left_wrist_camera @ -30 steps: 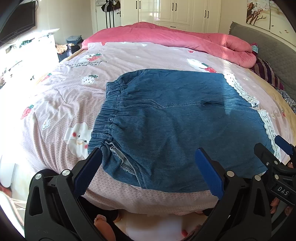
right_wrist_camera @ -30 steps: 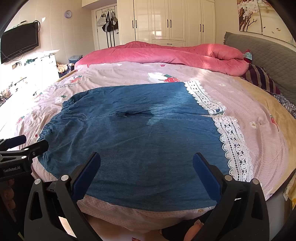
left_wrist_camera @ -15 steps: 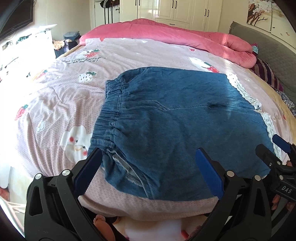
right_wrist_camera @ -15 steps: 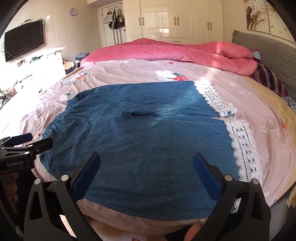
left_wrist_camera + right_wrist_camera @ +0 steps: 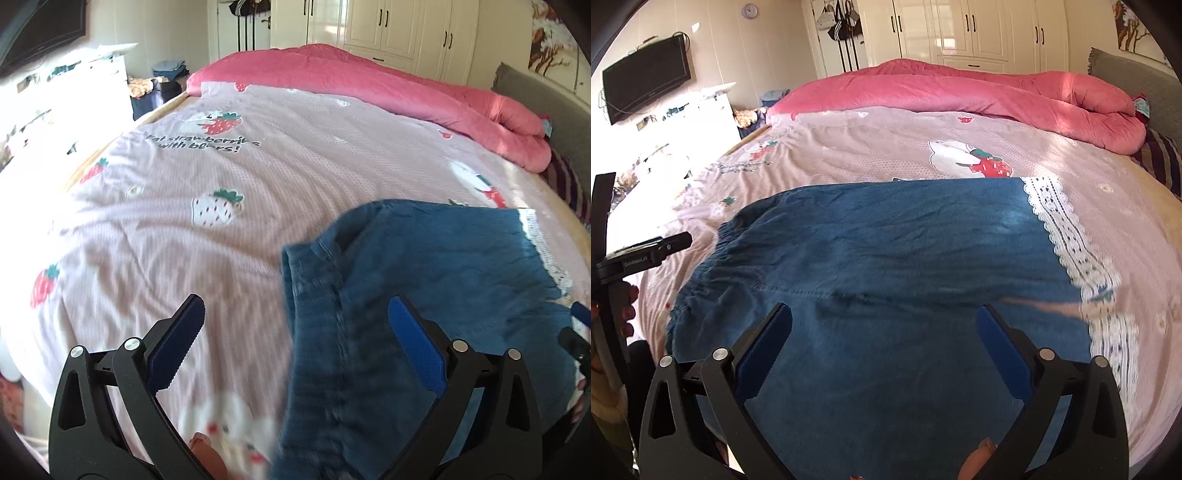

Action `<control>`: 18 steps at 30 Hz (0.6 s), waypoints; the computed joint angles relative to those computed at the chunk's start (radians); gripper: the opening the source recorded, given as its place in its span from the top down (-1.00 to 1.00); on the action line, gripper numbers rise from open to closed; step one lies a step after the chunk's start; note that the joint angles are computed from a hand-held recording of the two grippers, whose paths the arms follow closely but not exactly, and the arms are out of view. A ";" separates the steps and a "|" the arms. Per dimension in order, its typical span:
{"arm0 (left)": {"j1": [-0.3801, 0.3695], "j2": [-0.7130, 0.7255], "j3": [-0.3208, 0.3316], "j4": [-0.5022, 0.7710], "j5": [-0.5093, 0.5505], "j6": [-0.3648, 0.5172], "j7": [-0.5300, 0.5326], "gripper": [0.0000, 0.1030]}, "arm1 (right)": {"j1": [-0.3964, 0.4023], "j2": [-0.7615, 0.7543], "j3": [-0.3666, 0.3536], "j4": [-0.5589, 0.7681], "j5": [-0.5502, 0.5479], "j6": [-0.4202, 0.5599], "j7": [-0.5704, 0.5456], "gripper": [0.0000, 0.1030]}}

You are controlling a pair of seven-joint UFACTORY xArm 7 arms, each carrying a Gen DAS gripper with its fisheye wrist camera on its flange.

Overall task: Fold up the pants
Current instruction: 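Grasp the elastic cuff with the left tool while the right tool grasps the other leg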

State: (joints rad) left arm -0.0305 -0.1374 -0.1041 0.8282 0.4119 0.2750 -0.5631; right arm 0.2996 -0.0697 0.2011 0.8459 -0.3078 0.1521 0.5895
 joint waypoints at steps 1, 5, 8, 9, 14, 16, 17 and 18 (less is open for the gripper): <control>-0.002 0.029 0.005 0.027 -0.007 0.002 0.022 -0.82 | 0.006 0.028 -0.008 0.030 0.032 0.009 -0.042 -0.92; -0.033 0.155 0.033 0.141 -0.093 0.016 0.154 -0.80 | 0.021 0.134 -0.029 0.154 0.084 0.046 -0.158 -0.92; -0.049 0.225 0.045 0.198 -0.164 0.001 0.252 -0.54 | 0.015 0.219 -0.030 0.252 0.168 0.079 -0.283 -0.92; -0.052 0.242 0.046 0.212 -0.190 0.001 0.284 -0.37 | -0.002 0.258 -0.013 0.298 0.206 0.096 -0.343 -0.92; -0.030 0.315 0.020 0.267 -0.353 -0.006 0.507 0.00 | 0.018 0.394 -0.035 0.485 0.230 0.172 -0.483 -0.92; -0.019 0.332 0.001 0.275 -0.423 -0.011 0.620 0.11 | 0.025 0.457 -0.039 0.577 0.230 0.206 -0.542 -0.92; -0.024 0.336 0.005 0.277 -0.430 -0.014 0.642 0.22 | 0.029 0.487 -0.040 0.624 0.231 0.231 -0.568 -0.92; -0.021 0.345 -0.002 0.284 -0.454 -0.010 0.681 0.38 | 0.025 0.525 -0.029 0.681 0.243 0.256 -0.612 -0.92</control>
State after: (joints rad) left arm -0.0511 0.2077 -0.1063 1.1122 -0.0417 0.2645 0.1178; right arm 0.3245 0.4558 0.1719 1.5273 -0.0652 0.4084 -0.0225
